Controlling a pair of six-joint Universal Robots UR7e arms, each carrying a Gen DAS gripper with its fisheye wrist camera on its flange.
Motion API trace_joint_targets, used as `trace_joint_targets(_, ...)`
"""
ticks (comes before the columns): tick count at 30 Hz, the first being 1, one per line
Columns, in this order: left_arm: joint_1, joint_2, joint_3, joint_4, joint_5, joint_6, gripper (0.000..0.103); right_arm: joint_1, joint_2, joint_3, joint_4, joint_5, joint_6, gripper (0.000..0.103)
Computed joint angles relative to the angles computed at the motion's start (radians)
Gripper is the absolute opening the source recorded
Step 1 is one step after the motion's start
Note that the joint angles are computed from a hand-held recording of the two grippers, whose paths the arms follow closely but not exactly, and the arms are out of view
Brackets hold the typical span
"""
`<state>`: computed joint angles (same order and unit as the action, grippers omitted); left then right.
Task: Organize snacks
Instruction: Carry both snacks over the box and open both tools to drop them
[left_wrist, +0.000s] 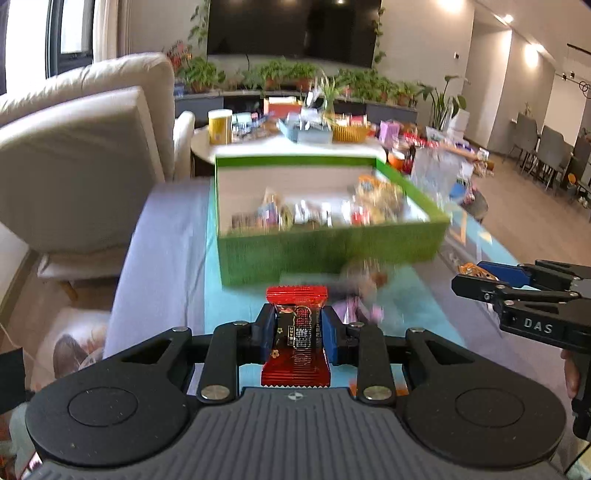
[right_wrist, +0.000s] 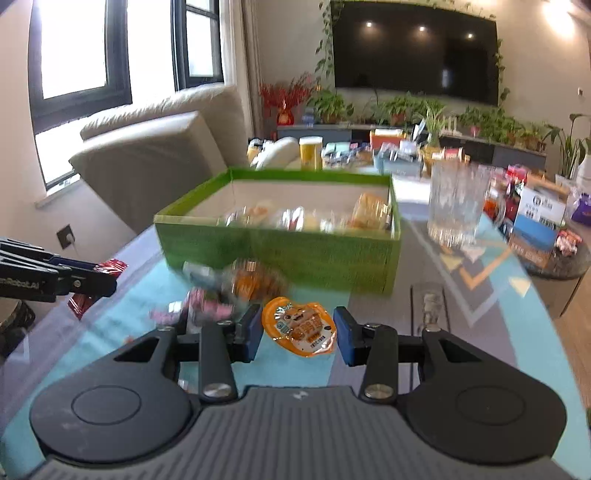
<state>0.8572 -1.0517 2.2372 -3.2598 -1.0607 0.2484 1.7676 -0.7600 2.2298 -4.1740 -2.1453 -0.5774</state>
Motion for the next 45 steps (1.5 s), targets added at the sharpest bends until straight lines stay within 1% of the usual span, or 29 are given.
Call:
trace_joint_targets(4, -0.001, 0.056, -0.072, -0.038, -0.010, 0.011, 0.025, -0.005, -0.022, -0.045, 0.021, 0.044, -0.014, 0.049)
trace_joint_targets(7, 0.003, 0.094, -0.128, -0.050, -0.031, 0.027, 0.025, -0.014, -0.026, -0.082, 0.037, 0.065, -0.018, 0.049)
trace_joint_targets(11, 0.011, 0.153, -0.204, -0.052, -0.035, 0.038, 0.025, -0.031, -0.025, -0.132, 0.058, 0.084, -0.031, 0.049)
trace_joint_targets(19, 0.045, 0.265, -0.356, 0.000, -0.047, 0.050, 0.025, -0.080, -0.010, -0.226, 0.126, 0.083, 0.003, 0.049)
trace_joint_targets(25, 0.068, 0.327, -0.433, 0.036, -0.048, 0.055, 0.025, -0.117, -0.002, -0.262, 0.156, 0.110, 0.068, 0.049)
trace_joint_targets(30, 0.081, 0.359, -0.469, 0.070, -0.043, 0.040, 0.025, -0.131, 0.006, -0.268, 0.176, 0.109, 0.104, 0.049)
trace_joint_targets(32, 0.084, 0.362, -0.472, 0.084, -0.043, 0.030, 0.026, -0.132, 0.010, -0.264, 0.161, 0.119, 0.096, 0.049)
trace_joint_targets(36, 0.086, 0.357, -0.468, 0.110, -0.045, 0.022, 0.027, -0.127, 0.016, -0.267, 0.147, 0.107, 0.087, 0.049)
trace_joint_targets(37, 0.084, 0.356, -0.466, 0.114, -0.040, 0.023, 0.029, -0.124, 0.017, -0.265, 0.144, 0.104, 0.087, 0.049)
trace_joint_targets(38, 0.083, 0.353, -0.461, 0.112, -0.035, 0.025, 0.034, -0.122, 0.016, -0.263, 0.144, 0.100, 0.088, 0.050)
trace_joint_targets(40, 0.078, 0.349, -0.450, 0.095, -0.019, 0.028, 0.040, -0.118, 0.018, -0.265, 0.145, 0.097, 0.084, 0.050)
trace_joint_targets(42, 0.077, 0.345, -0.444, 0.090, -0.013, 0.023, 0.040, -0.117, 0.020, -0.264, 0.152, 0.100, 0.072, 0.050)
trace_joint_targets(45, 0.075, 0.331, -0.432, 0.088, -0.022, 0.011, 0.040, -0.103, 0.033, -0.270, 0.141, 0.070, 0.043, 0.050)
